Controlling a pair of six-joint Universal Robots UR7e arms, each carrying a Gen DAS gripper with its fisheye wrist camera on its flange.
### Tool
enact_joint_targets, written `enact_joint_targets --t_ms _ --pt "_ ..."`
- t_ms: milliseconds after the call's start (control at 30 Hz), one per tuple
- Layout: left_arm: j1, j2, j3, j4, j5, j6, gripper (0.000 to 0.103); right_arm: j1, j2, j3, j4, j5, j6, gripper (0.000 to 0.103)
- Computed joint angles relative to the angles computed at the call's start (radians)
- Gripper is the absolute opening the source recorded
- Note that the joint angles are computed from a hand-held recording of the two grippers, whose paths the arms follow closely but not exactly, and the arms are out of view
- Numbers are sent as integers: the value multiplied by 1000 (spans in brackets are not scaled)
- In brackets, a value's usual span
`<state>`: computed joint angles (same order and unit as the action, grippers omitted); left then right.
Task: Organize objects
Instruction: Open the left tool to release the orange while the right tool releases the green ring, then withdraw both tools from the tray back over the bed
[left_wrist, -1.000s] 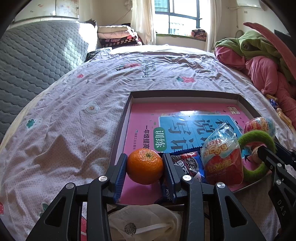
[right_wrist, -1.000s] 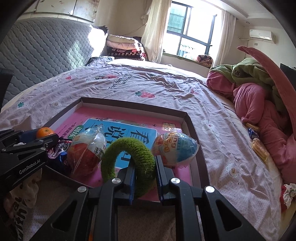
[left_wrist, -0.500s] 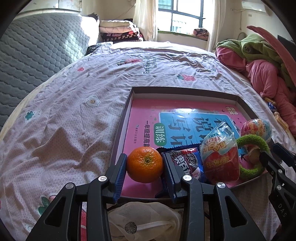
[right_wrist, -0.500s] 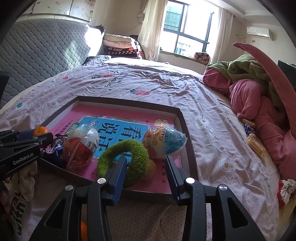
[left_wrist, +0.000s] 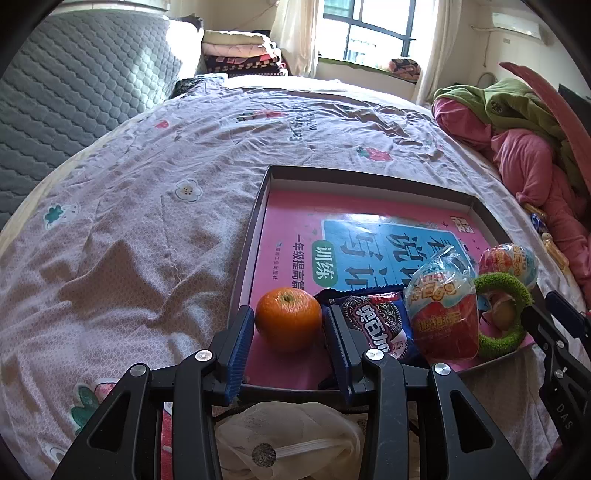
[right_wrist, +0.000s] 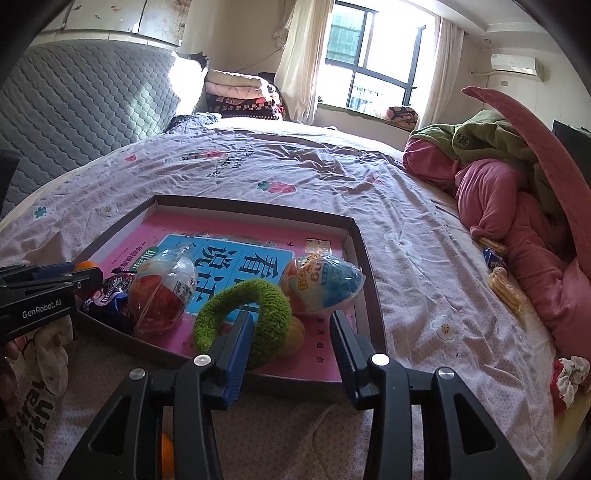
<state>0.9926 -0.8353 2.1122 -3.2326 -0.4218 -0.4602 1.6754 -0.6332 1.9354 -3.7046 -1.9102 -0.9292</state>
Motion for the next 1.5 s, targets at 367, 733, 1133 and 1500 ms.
enact_joint_targets --t_ms 367,733,1133,1500 --pt "-19 -8 15 -34 -1 10 48 -2 -4 2 -13 1 1 47" --pt "-66 -1 43 -189 15 87 59 0 -9 11 -33 18 -2 52" --pt "-105 -38 108 -250 23 73 68 2 -35 52 -75 92 -11 60" --pt "-159 -28 136 -273 86 110 74 -2 -60 92 -110 149 1 68"
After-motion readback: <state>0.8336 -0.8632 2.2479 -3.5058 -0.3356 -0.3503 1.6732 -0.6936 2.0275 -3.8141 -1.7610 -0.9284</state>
